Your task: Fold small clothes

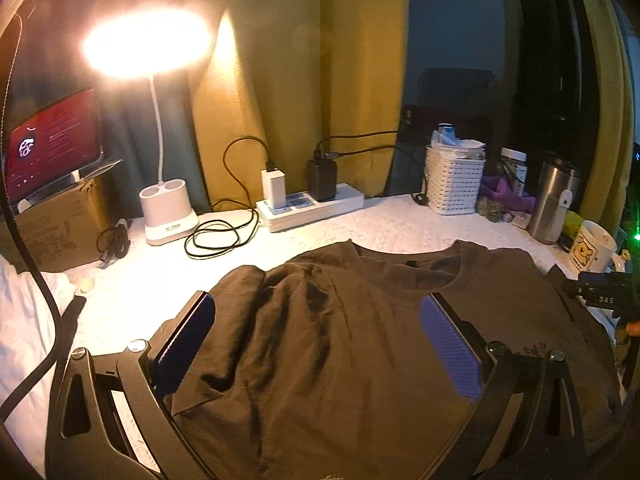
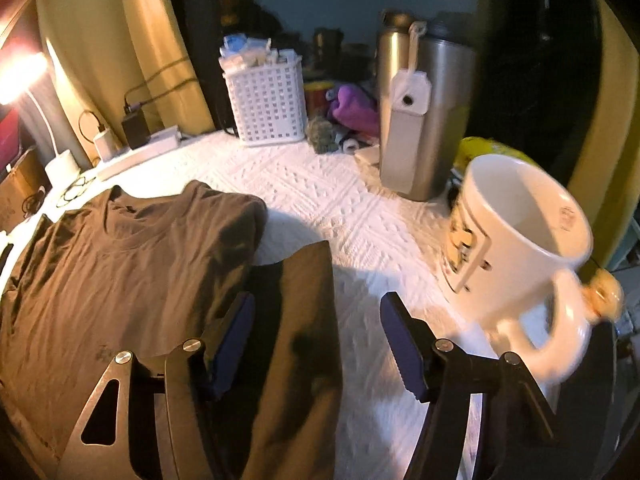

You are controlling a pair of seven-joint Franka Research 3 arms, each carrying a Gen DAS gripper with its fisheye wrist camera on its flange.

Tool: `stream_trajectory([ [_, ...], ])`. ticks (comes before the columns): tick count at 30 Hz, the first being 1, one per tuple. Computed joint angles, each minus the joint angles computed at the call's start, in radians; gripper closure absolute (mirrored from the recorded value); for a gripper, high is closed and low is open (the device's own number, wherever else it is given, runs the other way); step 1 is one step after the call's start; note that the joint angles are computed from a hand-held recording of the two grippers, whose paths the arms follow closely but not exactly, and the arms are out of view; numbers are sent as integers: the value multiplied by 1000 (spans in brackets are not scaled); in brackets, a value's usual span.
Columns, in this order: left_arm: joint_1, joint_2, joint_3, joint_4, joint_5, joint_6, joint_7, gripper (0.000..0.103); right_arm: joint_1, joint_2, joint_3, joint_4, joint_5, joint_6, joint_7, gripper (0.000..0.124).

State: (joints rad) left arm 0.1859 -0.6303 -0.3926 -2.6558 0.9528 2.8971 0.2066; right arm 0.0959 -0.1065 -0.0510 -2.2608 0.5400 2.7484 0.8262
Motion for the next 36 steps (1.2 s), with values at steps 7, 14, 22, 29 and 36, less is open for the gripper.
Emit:
stream_trajectory([
  [7, -1, 18, 14, 0, -6, 3, 0, 2, -8, 64, 7, 68, 17, -90, -40, 117],
  [14, 15, 7, 24, -9, -2, 30, 6, 2, -30, -1, 17, 4, -150, 109, 122, 120],
  [22, 53, -51, 23, -53, -18, 82, 15, 2, -136, -102, 77, -82, -457, 215, 443, 120],
  [29, 59, -117, 59, -129, -97, 149, 90, 2, -229, -226, 174, -147, -620, 237, 627, 120],
  [36, 70, -208, 85, -204, -168, 215, 170, 2, -134, -272, 195, -183, -608, 236, 631, 120],
])
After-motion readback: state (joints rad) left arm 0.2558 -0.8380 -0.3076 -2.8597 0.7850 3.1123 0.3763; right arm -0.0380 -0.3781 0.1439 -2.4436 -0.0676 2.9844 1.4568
